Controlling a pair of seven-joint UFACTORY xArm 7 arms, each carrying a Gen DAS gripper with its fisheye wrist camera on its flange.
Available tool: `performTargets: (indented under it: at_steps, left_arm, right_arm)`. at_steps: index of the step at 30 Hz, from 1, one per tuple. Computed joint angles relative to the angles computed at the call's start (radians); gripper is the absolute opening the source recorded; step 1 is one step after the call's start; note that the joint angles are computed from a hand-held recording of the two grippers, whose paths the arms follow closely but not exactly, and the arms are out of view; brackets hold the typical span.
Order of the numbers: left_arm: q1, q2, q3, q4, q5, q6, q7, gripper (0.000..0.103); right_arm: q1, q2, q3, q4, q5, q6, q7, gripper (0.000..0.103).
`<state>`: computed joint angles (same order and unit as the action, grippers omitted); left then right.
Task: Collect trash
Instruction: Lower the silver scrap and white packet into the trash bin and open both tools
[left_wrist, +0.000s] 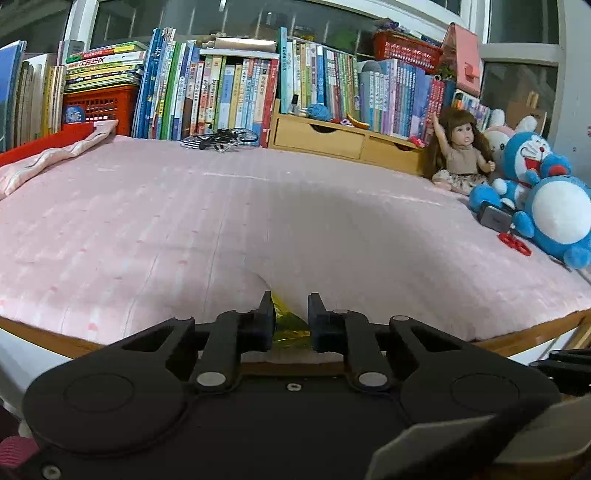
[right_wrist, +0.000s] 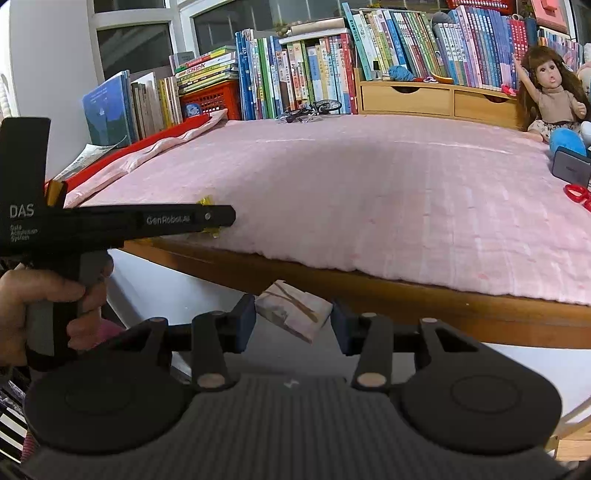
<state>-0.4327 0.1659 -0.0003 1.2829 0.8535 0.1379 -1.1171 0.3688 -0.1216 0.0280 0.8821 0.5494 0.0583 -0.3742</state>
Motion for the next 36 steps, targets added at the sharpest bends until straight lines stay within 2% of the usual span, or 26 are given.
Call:
performTargets:
  at_steps: [4,8,13,18,20,24,28,36]
  left_arm:
    - [0.027,-0.025,-0.026,-0.036,-0.095,-0.025,0.084,0.011]
    - [0.064,-0.098,-0.077,-0.12,-0.25,-0.044,0.231,0.01]
    - [0.084,-0.222,-0.14,-0.265,-0.559,-0.034,0.494,0.01]
    - [0.062,-0.327,-0.163,-0.377,-0.748,0.037,0.656,0.01]
    - [0.03,-0.35,-0.151,-0.408,-0.836,0.078,0.735,0.01]
    - [0.002,-0.345,-0.144,-0.404,-0.965,0.213,0.846,0.01]
    - [0.013,-0.308,-0.152,-0.363,-1.04,0.345,0.901,0.01]
    - [0.045,-0.249,-0.176,-0.313,-1.039,0.446,0.917,0.012]
  right_arm:
    - [-0.002,0.002,0.0,0.004,0.002,0.005,-0.001,0.049]
    - [-0.005,-0.009,0.004,-0.006,-0.001,0.026,0.001,0.049]
    - [-0.009,-0.036,0.011,-0.037,-0.018,0.07,0.027,0.049]
    - [-0.022,-0.065,0.024,-0.079,-0.066,0.131,0.085,0.049]
    - [-0.031,-0.07,0.031,-0.094,-0.093,0.155,0.118,0.049]
    - [-0.036,-0.067,0.038,-0.111,-0.123,0.205,0.159,0.05]
    - [-0.033,-0.055,0.042,-0.113,-0.132,0.248,0.164,0.05]
    - [-0.043,-0.007,0.063,-0.07,-0.138,0.316,0.169,0.05]
